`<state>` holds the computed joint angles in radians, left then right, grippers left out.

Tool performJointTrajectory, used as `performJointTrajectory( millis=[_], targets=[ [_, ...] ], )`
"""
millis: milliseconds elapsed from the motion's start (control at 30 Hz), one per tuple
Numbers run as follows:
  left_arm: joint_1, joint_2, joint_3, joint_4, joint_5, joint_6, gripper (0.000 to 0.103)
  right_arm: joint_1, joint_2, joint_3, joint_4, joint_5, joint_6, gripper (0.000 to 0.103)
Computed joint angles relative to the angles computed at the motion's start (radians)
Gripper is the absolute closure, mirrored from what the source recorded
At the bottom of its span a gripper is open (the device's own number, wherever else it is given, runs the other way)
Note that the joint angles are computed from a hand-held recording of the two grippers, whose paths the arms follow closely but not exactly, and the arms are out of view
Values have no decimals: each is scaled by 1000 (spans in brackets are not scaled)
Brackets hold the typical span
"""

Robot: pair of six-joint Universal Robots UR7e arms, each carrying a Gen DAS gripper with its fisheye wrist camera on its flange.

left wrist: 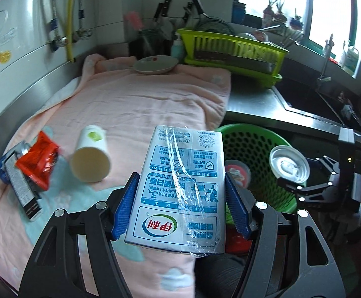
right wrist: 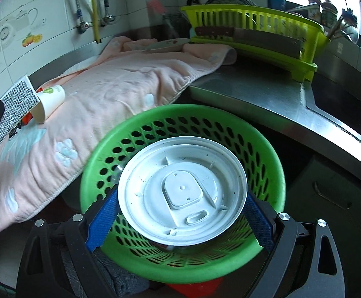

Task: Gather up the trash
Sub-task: 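Drop the white lid into the basket with the right tool while the left tool carries the carton there, then open the left tool to release the milk carton into the basket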

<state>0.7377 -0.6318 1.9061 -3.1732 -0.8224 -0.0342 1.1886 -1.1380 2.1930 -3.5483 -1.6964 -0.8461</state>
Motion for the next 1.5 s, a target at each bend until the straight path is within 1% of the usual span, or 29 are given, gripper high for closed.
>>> performJointTrajectory(
  millis=[67,433,733,933,1033,1200,1400,1433,1500],
  targets=[
    [-3,31,-36,17,-18,9,37,-11,-10,-3,22,4,8,13],
    [-13,148,-184,85,-101,23,37,-54,-46,5,35,42,13,11],
    [-8,226,-271,134,-182,-8,37,-85,-113,55,47,103,4,11],
    [-7,277,-325,177,-203,-27,37,-106,-142,83,42,135,9,11],
    [-4,290,-341,201,-219,-47,37,-119,-155,91,46,153,19,11],
    [1,302,-353,216,-245,-56,36,-126,-165,95,46,157,21,11],
    [4,304,-350,206,-262,-62,31,-126,-167,99,44,157,16,11],
    [3,303,-347,205,-259,-64,30,-125,-167,98,45,157,15,11],
    [1,296,-336,199,-254,-64,30,-123,-167,102,41,158,13,11]
  ],
)
